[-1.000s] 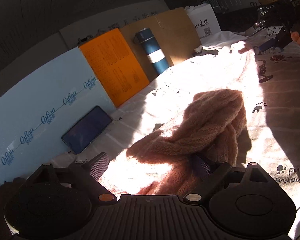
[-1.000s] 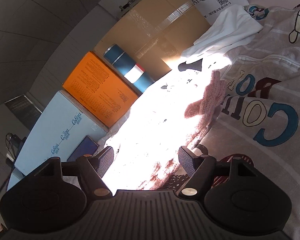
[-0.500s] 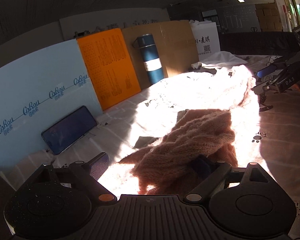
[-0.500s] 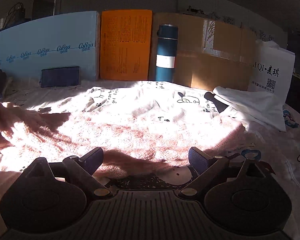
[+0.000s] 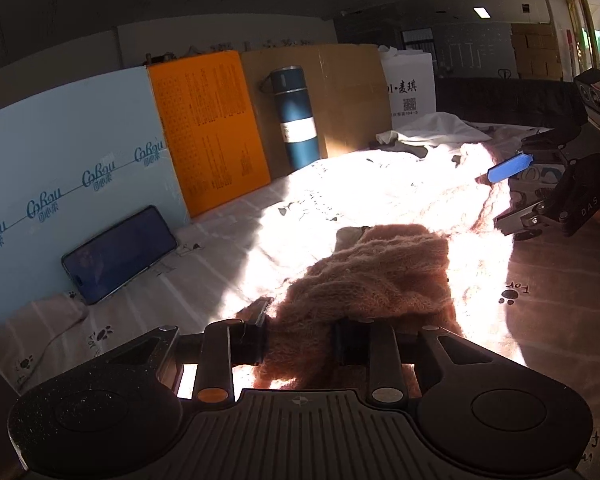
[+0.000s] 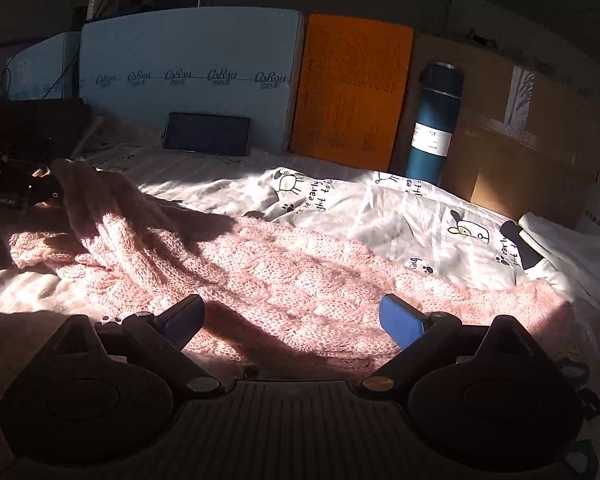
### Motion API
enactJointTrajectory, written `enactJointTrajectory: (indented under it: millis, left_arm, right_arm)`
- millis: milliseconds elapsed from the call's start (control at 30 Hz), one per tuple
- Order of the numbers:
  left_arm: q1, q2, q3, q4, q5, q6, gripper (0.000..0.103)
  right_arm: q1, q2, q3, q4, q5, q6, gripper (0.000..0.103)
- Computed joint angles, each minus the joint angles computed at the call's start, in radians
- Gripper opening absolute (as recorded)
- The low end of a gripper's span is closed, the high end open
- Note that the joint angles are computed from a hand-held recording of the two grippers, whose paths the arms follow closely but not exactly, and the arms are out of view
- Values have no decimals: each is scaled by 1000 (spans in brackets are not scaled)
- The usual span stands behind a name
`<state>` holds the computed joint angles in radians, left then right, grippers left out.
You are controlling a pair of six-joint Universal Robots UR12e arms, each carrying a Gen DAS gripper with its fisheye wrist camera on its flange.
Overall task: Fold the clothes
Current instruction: 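Spread the sweater flat with the right tool while the left tool grasps its edge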
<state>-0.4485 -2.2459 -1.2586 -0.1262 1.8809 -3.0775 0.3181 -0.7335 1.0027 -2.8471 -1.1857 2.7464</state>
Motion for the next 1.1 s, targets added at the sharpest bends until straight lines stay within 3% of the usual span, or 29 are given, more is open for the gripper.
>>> enactJointTrajectory:
  millis: [133,300,400,700,833,967,1067,1100]
  left_arm:
    - [1,-11,17,38,48,-82,22]
    - [1,-31,54,43,79,-104,22]
    - [5,-43,79,36,90,-139,22]
    - [14,-70,137,11,158,-222,22]
    - [19,-75,148,-4,160,-246,22]
    - [23,-75,146,-30,162,-264,22]
    - [27,-81,156,-64,159,-280,22]
    - [27,-86,163,-73,161,-277,22]
  right_arm:
    - [-8,14,-30,36,-25,13,95]
    - [-26,27,-56,55,-63,75,96]
    - [-39,27,-55,47,-42,98,96]
    - [-52,32,-68,70,80,39,96]
    - [-35,58,-117,106,-19,-6,96]
    - [-49,90,-176,130,-20,70,95]
    - [-61,117,-220,136,-34,172,86]
    - [-65,125,-232,137,-30,201,71]
